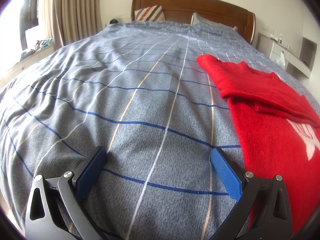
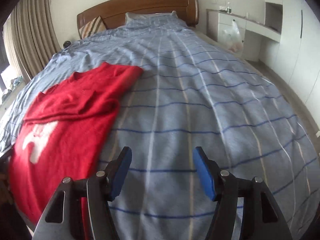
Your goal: Fold small clothes
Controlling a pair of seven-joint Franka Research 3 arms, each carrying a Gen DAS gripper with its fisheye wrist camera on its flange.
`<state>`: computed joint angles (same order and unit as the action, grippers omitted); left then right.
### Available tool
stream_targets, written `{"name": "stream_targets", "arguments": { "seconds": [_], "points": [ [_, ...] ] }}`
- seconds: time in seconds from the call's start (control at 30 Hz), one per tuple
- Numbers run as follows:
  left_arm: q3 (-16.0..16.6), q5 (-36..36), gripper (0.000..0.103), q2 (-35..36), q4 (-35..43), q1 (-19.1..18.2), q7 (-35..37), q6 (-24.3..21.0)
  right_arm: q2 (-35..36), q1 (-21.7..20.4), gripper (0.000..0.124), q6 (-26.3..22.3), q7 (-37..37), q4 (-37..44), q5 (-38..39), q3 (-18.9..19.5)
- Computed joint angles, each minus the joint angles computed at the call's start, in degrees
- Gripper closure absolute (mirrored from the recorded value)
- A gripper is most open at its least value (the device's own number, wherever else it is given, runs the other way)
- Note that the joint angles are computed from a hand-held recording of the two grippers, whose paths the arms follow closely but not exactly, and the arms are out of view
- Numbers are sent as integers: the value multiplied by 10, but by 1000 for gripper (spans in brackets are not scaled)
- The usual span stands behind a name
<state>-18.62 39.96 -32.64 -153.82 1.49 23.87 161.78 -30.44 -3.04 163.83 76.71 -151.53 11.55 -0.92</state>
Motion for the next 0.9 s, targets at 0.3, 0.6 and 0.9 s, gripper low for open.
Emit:
{"name": "stream_targets", "arguments": {
  "seconds": [0.3, 0.6, 0.9],
  "points": [
    [-7, 8, 0, -6, -3, 1, -11, -4, 18, -71, 43, 150, 35, -77, -26, 72],
    [-4, 11, 0, -5, -3, -1, -13, -5, 22, -71, 41, 166, 38, -81, -27, 75],
    [-4, 12, 0, -5, -2, -2, -14, -6, 23, -84, 40, 172, 46, -83, -32, 90]
  ]
}}
